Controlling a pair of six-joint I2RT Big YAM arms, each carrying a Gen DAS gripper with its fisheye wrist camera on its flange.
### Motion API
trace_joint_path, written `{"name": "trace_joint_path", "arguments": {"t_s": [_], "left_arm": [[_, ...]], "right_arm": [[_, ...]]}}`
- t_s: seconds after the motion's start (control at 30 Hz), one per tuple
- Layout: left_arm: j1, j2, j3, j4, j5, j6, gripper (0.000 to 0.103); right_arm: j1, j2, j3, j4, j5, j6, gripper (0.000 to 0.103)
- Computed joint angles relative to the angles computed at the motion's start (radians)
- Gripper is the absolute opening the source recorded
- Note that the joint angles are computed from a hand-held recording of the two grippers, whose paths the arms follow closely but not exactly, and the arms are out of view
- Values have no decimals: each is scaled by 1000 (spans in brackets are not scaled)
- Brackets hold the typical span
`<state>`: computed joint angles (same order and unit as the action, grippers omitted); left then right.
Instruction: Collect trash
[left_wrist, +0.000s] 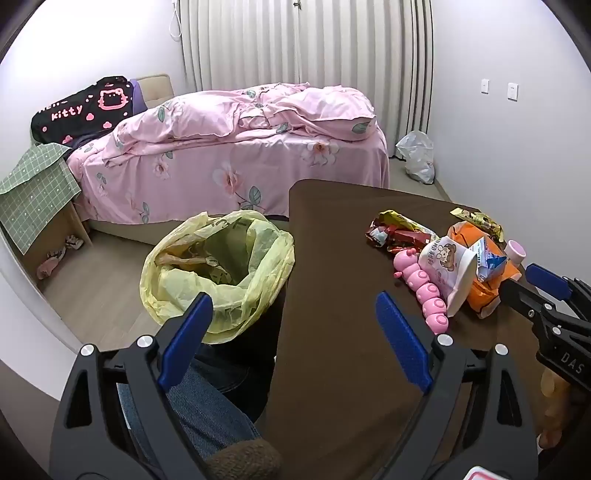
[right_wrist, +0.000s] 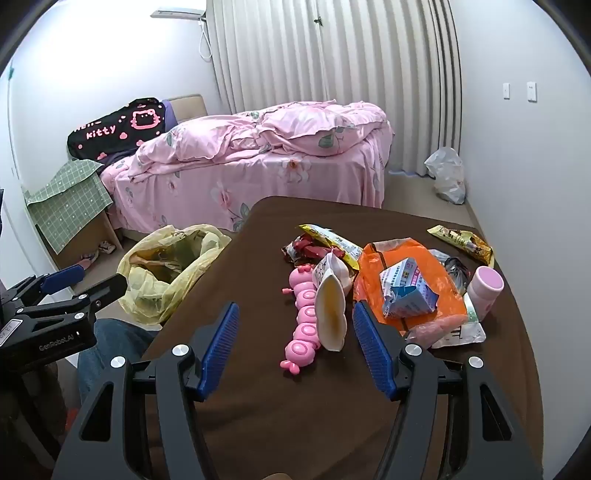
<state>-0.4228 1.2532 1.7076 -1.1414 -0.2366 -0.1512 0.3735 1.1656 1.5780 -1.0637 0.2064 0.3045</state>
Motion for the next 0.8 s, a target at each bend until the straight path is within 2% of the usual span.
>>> {"name": "trace_joint_path", "arguments": {"t_s": [0.6, 0.8], "left_arm": [[-18, 7, 14, -6, -11, -6, 85], [-7, 0, 8, -1, 24, 8, 85]], "right_arm": [[6, -3, 0, -11, 7, 5, 61], [-23, -20, -26, 3, -5, -10, 61]]}}
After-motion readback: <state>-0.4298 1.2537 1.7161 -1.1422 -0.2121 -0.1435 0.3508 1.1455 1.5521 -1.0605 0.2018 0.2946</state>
